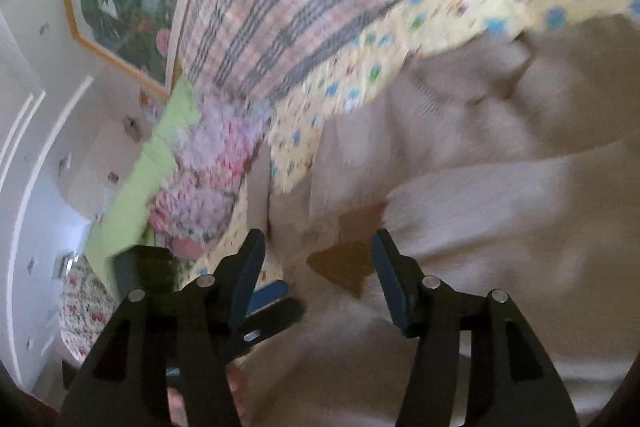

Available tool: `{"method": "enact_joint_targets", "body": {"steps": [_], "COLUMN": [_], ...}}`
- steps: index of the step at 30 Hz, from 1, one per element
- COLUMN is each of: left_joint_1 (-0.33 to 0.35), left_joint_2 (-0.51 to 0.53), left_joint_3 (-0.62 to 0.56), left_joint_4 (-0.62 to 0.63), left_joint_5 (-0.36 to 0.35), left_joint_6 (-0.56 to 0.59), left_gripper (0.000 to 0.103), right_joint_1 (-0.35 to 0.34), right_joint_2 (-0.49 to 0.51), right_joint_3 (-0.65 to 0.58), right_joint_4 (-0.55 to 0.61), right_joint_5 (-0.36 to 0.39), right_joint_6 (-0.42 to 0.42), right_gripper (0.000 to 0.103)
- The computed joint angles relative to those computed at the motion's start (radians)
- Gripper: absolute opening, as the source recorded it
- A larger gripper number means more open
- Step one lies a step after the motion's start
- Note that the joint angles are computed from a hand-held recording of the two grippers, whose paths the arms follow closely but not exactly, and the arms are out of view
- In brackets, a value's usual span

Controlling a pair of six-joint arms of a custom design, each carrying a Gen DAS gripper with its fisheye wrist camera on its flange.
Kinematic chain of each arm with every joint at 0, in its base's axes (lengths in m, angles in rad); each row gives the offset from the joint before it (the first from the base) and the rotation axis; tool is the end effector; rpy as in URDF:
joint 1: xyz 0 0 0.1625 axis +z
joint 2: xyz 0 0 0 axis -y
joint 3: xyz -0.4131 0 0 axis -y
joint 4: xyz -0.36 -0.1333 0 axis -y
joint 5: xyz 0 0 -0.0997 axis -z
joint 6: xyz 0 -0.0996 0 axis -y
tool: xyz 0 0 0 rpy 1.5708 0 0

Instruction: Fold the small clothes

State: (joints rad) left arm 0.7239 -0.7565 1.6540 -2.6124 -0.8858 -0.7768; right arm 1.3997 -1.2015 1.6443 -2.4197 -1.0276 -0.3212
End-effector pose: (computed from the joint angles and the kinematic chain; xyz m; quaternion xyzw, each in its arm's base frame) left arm -0.3455 -0.5674 0.1026 0.0088 0.9397 -0.2897 0.1813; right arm 0.0800 -0.6224 0.3546 -0.1247 0.9368 -0.2524 0.2075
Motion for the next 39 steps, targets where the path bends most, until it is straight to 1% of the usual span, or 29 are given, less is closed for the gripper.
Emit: {"method": "enact_joint_targets", "body": {"steps": [2,4,6,7,8,9,10,12,13,14,15,16,17,18,20,22,24,27,29,32,33,37,38,39], "left_joint_1": [0.030,0.054,0.068,0.076,0.083,0.091,0.090,0.062,0.040,0.024,0.011,0.010,0.018,0.030,0.034,0.024,0.018,0.011,0.013,0.013,0.013,0.011,0.012,0.012], "left_joint_2": [0.028,0.058,0.087,0.103,0.115,0.125,0.127,0.107,0.077,0.054,0.033,0.010,-0.005,-0.019,-0.030,-0.019,-0.014,-0.032,-0.065,-0.083,-0.080,-0.075,-0.072,-0.068], "left_joint_3": [-0.040,-0.086,-0.127,-0.148,-0.167,-0.183,-0.188,-0.163,-0.117,-0.080,-0.049,-0.022,-0.008,0.005,0.028,0.029,0.029,0.059,0.106,0.127,0.129,0.132,0.128,0.122], "left_joint_4": [-0.018,-0.023,-0.029,-0.043,-0.048,-0.047,-0.047,-0.071,-0.136,-0.176,-0.194,-0.183,-0.163,-0.144,-0.144,-0.148,-0.144,-0.151,-0.182,-0.176,-0.180,-0.191,-0.184,-0.179], "left_joint_5": [-0.056,-0.093,-0.107,-0.128,-0.154,-0.187,-0.186,-0.122,-0.073,-0.018,0.042,0.091,0.099,0.087,0.080,0.088,0.092,0.126,0.144,0.164,0.167,0.184,0.184,0.181], "left_joint_6": [-0.004,-0.011,0.000,0.024,0.041,0.046,0.037,0.047,0.065,0.078,0.083,0.074,0.056,0.032,0.018,0.035,0.035,0.008,-0.022,-0.051,-0.057,-0.075,-0.076,-0.072], "left_gripper": [0.095,0.094,0.088,0.065,0.021,0.002,0.006,0.005,0.005,0.005,0.005,0.004,0.004,0.005,0.005,0.005,0.005,0.005,0.005,0.005,0.005,0.005,0.005,0.005], "right_joint_1": [-0.026,-0.053,-0.085,-0.099,-0.112,-0.126,-0.133,-0.146,-0.152,-0.160,-0.168,-0.175,-0.182,-0.189,-0.194,-0.186,-0.165,-0.137,-0.127,-0.110,-0.105,-0.092,-0.089,-0.082], "right_joint_2": [-0.043,-0.085,-0.128,-0.141,-0.152,-0.164,-0.171,-0.187,-0.193,-0.202,-0.211,-0.216,-0.214,-0.208,-0.177,-0.140,-0.091,-0.020,0.020,0.076,0.093,0.122,0.120,0.118], "right_joint_3": [0.032,0.068,0.105,0.116,0.125,0.135,0.140,0.146,0.144,0.141,0.138,0.139,0.132,0.119,0.072,0.023,-0.042,-0.136,-0.193,-0.266,-0.284,-0.295,-0.276,-0.262], "right_joint_4": [-0.035,-0.075,-0.121,-0.133,-0.147,-0.166,-0.189,-0.221,-0.228,-0.241,-0.261,-0.277,-0.293,-0.295,-0.265,-0.225,-0.175,-0.102,-0.067,-0.023,-0.010,0.037,0.004,-0.017], "right_joint_5": [0.002,-0.001,-0.009,-0.006,0.002,0.010,0.011,0.006,0.004,-0.006,-0.028,-0.044,-0.064,-0.082,-0.142,-0.192,-0.279,-0.375,-0.400,-0.440,-0.453,-0.488,-0.500,-0.511], "right_joint_6": [0.017,0.029,0.052,0.062,0.074,0.088,0.100,0.116,0.119,0.121,0.119,0.118,0.122,0.129,0.154,0.153,0.138,0.130,0.134,0.115,0.108,0.080,0.056,0.025], "right_gripper": [0.057,0.057,0.057,0.057,0.057,0.057,0.057,0.057,0.057,0.057,0.057,0.057,0.059,0.059,0.059,0.059,0.059,0.060,0.061,0.069,0.069,0.070,0.069,0.065]}}
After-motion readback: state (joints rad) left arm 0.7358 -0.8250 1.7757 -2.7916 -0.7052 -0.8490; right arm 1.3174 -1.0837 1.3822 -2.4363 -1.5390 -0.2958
